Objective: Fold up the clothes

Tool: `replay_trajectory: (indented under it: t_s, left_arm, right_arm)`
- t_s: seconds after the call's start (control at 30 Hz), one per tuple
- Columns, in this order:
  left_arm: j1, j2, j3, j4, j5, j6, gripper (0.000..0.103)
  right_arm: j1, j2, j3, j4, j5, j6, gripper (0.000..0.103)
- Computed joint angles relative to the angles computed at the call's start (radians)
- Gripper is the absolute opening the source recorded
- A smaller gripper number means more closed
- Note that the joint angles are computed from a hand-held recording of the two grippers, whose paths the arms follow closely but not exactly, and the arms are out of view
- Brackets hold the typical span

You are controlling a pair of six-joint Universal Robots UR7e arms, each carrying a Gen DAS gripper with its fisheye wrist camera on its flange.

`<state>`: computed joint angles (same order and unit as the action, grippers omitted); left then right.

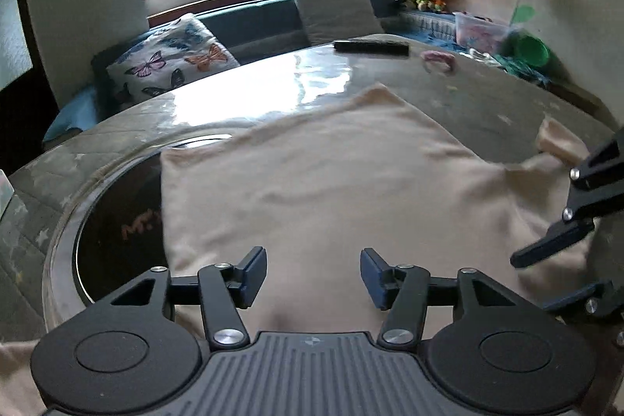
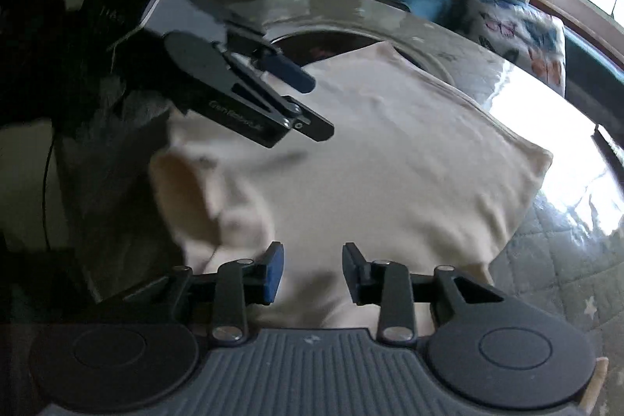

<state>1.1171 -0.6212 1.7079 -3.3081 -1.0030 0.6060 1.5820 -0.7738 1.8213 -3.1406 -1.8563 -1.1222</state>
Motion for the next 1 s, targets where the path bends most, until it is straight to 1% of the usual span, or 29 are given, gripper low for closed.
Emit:
replay_trajectory:
  t_s: [0.07, 0.1, 0.13, 0.17, 0.23, 0.3, 0.43, 0.5, 0.6, 0.67, 0.87, 0.9, 1.0]
  left_arm:
    - [-0.009, 0.009, 0.027, -0.053, 0.012, 0.040, 0.060]
    - [-0.013, 0.014, 0.035, -0.082, 0.019, 0.066, 0.060]
    - [-0.017, 0.015, 0.036, -0.089, 0.022, 0.065, 0.060]
    - [-0.022, 0.016, 0.036, -0.095, 0.024, 0.061, 0.060]
    - [-0.029, 0.015, 0.033, -0.091, 0.005, 0.029, 0.060]
    - [-0.036, 0.024, 0.031, -0.095, -0.011, 0.028, 0.061]
    - [-0.047, 0.036, 0.038, -0.079, -0.048, 0.008, 0.061]
    - [-0.053, 0.044, 0.043, -0.070, -0.060, 0.005, 0.061]
    - [-0.058, 0.049, 0.051, -0.060, -0.071, 0.012, 0.062]
    - [-0.061, 0.051, 0.060, -0.062, -0.078, 0.025, 0.064]
    - [-0.065, 0.053, 0.077, -0.070, -0.079, 0.043, 0.066]
    - [-0.066, 0.053, 0.077, -0.071, -0.077, 0.044, 0.066]
    - [-0.069, 0.052, 0.080, -0.078, -0.075, 0.043, 0.067]
  right_arm:
    - [-0.004, -0.009, 0.052, -0.081, 0.002, -0.025, 0.033]
    - [-0.007, -0.017, 0.068, -0.095, 0.007, -0.018, 0.033]
    - [-0.009, -0.026, 0.082, -0.104, 0.013, -0.009, 0.033]
    - [-0.016, -0.046, 0.100, -0.107, 0.030, 0.026, 0.033]
    - [-0.031, -0.078, 0.124, -0.117, 0.060, 0.089, 0.033]
    - [-0.046, -0.105, 0.143, -0.142, 0.082, 0.146, 0.033]
    - [-0.084, -0.129, 0.166, -0.271, 0.069, 0.271, 0.033]
    - [-0.102, -0.134, 0.168, -0.308, 0.065, 0.327, 0.033]
    - [-0.125, -0.126, 0.162, -0.375, 0.037, 0.386, 0.033]
    - [-0.140, -0.120, 0.156, -0.425, -0.001, 0.406, 0.033]
    - [-0.150, -0.072, 0.132, -0.658, -0.163, 0.372, 0.033]
    - [-0.156, -0.072, 0.130, -0.676, -0.175, 0.378, 0.033]
    - [-0.178, -0.101, 0.144, -0.668, -0.164, 0.454, 0.033]
